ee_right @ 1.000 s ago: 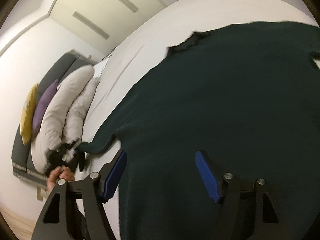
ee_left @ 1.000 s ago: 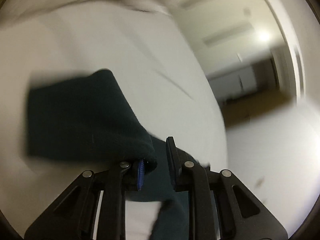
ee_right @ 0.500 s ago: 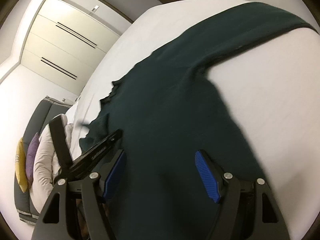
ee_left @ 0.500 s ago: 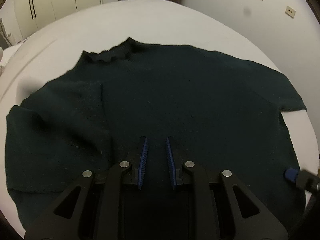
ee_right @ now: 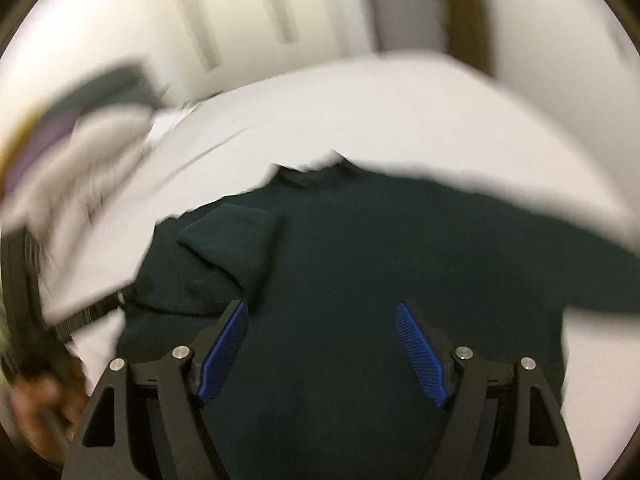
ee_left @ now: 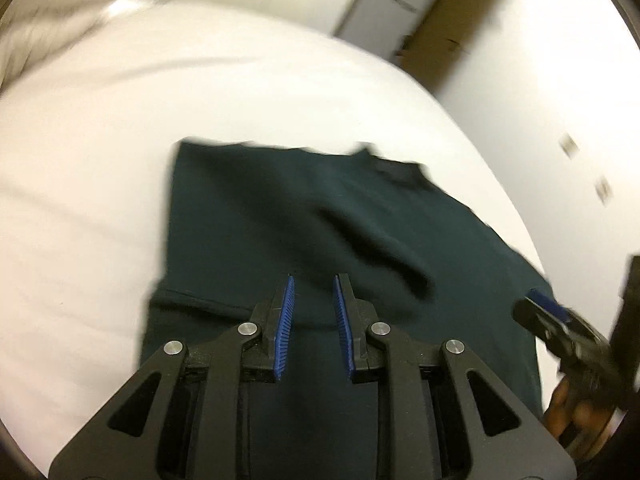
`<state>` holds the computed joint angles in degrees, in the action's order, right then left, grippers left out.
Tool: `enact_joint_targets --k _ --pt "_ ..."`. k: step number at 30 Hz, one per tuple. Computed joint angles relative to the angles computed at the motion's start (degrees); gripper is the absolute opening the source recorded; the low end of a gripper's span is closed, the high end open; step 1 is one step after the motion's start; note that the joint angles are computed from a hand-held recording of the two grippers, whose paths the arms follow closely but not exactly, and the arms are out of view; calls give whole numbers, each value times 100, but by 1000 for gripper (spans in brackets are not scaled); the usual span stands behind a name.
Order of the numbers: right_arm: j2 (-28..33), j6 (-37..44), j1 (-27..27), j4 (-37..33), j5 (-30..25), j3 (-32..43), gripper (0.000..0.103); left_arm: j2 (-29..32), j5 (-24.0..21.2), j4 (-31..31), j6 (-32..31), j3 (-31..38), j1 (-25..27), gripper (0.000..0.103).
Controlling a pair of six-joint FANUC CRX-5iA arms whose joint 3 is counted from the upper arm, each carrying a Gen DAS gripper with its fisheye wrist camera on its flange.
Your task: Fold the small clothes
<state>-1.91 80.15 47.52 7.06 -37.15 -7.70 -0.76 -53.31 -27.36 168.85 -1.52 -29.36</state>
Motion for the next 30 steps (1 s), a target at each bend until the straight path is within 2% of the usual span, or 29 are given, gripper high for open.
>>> enact_joint_targets --k 3,5,7,10,12,13,14,16,19,20,22,24,26,27,28,30 --pt "351 -369 552 1423 387 -136 79 -114 355 185 -106 -294 426 20" --pt "674 -432 685 1788 313 25 76 -16 364 410 -232 -342 643 20" --pt "1142 -433 827 2156 80 298 69 6 732 794 -422 -613 902 20" --pt "1633 -615 932 2759 -161 495 65 52 1040 384 -196 -736 854 20" --pt "1868 -853 941 3156 -290 550 54 94 1261 344 -195 -812 940 20" --pt "1958 -878 917 3128 -355 644 44 78 1393 408 -259 -878 1016 20" --pt "1986 -913 871 2975 -381 745 34 32 1480 438 -266 -945 1043 20" --pt "1981 -879 752 2453 -444 995 25 -44 1777 496 -275 -1119 1150 20" --pt "1748 -877 280 936 -338 1368 16 -169 1652 259 79 -1091 924 20" --pt "1650 -974 88 516 -287 1402 14 -191 1455 104 306 -987 709 20" --pt "1408 -1396 -526 -645 -203 1376 14 -155 1491 66 349 -967 722 20" --pt "1300 -1851 -937 -1104 -212 1210 14 -101 1533 44 364 -934 744 20" --pt "1201 -1776 -1372 -1819 -310 1068 17 -103 1433 -71 484 -902 640 20" --pt "1120 -1353 -1615 -2475 -276 1023 17 -61 1419 -100 497 -862 639 20" --pt "1055 -955 -1806 -2991 -306 1019 22 -61 1427 -100 480 -862 668 20" --pt "971 -624 -1968 -3426 -363 1043 42 3 1451 -139 510 -815 678 20"
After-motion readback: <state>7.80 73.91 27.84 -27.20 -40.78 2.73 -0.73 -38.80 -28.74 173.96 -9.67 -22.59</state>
